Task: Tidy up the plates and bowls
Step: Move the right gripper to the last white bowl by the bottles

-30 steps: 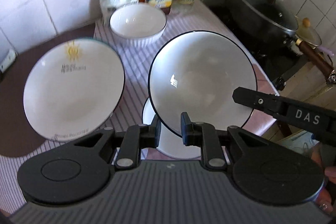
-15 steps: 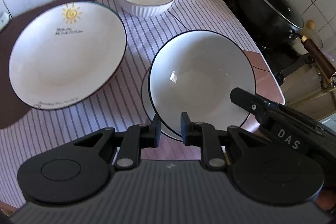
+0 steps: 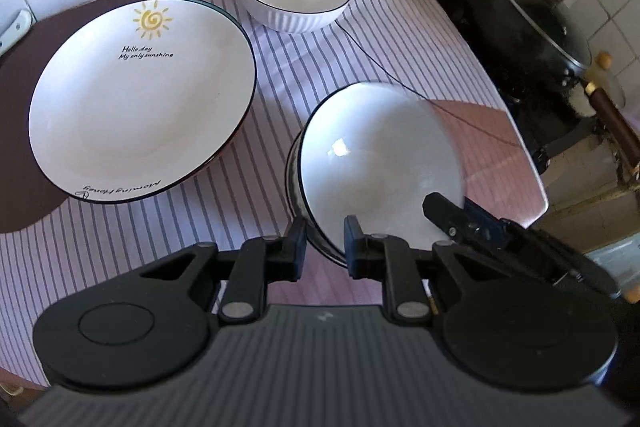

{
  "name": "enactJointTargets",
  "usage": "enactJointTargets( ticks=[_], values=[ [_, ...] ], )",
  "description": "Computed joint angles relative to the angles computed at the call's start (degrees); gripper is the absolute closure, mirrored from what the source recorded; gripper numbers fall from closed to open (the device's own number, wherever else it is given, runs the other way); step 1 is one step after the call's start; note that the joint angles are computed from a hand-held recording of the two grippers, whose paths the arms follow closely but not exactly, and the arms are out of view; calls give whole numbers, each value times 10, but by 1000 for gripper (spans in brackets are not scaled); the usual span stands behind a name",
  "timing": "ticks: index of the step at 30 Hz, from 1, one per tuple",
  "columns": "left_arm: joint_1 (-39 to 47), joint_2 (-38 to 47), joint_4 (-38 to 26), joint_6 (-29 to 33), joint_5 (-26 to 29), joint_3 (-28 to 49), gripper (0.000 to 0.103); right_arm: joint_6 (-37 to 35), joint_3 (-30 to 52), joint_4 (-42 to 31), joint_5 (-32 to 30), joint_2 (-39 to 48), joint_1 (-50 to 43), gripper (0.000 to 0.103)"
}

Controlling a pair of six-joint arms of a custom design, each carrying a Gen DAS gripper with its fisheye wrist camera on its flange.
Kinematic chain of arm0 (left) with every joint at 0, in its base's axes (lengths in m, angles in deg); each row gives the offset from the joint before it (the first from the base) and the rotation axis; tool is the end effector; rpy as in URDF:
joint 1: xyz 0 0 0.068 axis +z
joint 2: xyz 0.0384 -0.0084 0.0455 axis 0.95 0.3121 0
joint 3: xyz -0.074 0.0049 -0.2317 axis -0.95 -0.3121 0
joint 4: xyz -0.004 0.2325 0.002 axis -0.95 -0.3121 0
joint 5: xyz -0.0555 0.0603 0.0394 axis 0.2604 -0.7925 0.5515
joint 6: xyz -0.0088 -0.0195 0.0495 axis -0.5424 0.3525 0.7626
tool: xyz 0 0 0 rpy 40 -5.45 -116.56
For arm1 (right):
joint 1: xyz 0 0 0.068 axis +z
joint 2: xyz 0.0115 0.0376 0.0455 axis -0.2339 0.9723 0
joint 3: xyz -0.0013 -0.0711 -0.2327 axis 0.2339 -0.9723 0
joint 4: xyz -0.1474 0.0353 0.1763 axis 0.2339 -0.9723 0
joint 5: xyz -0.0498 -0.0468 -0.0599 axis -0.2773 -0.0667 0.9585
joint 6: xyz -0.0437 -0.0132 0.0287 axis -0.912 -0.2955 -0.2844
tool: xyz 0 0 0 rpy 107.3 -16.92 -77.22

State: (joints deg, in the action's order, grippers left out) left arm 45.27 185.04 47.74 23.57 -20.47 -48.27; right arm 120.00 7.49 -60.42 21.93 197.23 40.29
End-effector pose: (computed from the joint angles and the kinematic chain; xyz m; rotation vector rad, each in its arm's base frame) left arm 0.2230 -0.1139 0.0657 0.0218 2.7078 -0.3730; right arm 0.1733 0.2104 0.0486 0.0280 2.3919 0.2462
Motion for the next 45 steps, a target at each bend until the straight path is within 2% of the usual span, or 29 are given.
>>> enactJointTargets(
  ticks=[5, 9, 13, 15, 18, 20, 23, 26, 31, 33, 39, 45],
  values=[
    [9, 4, 29, 1, 8, -17, 82, -17, 2, 1, 12, 2, 5, 85],
    [18, 0, 46, -2, 24, -33, 80, -9, -23, 19, -18, -23, -9, 82],
    [32, -36, 32, 7, 29, -47, 79, -26, -53, 35, -48, -69, -26, 81],
    [42, -61, 23, 13, 32, -54, 79, -46, -68, 45, -76, -98, -41, 74],
    [77, -88, 53, 24, 64, -77, 70, -84, -78, 42, -135, -145, -71, 63],
    [97, -95, 55, 36, 73, -78, 69, -107, -74, 32, -155, -168, -83, 60],
    [120, -110, 50, 52, 73, -73, 68, -145, -66, 30, -188, -186, -105, 51],
    [147, -124, 48, 74, 85, -69, 64, -168, -56, 35, -214, -187, -125, 48],
    [189, -105, 45, 114, 88, -36, 63, -184, -31, 48, -267, -159, -161, 42],
    [210, -91, 66, 121, 95, -31, 62, -184, -14, 54, -295, -132, -181, 42],
    [246, -42, 91, 139, 104, -3, 62, -126, 67, 85, -362, -19, -228, 42],
    [238, 17, 70, 184, 99, 80, 52, -76, 174, 39, -439, 65, -275, 41]
  ],
)
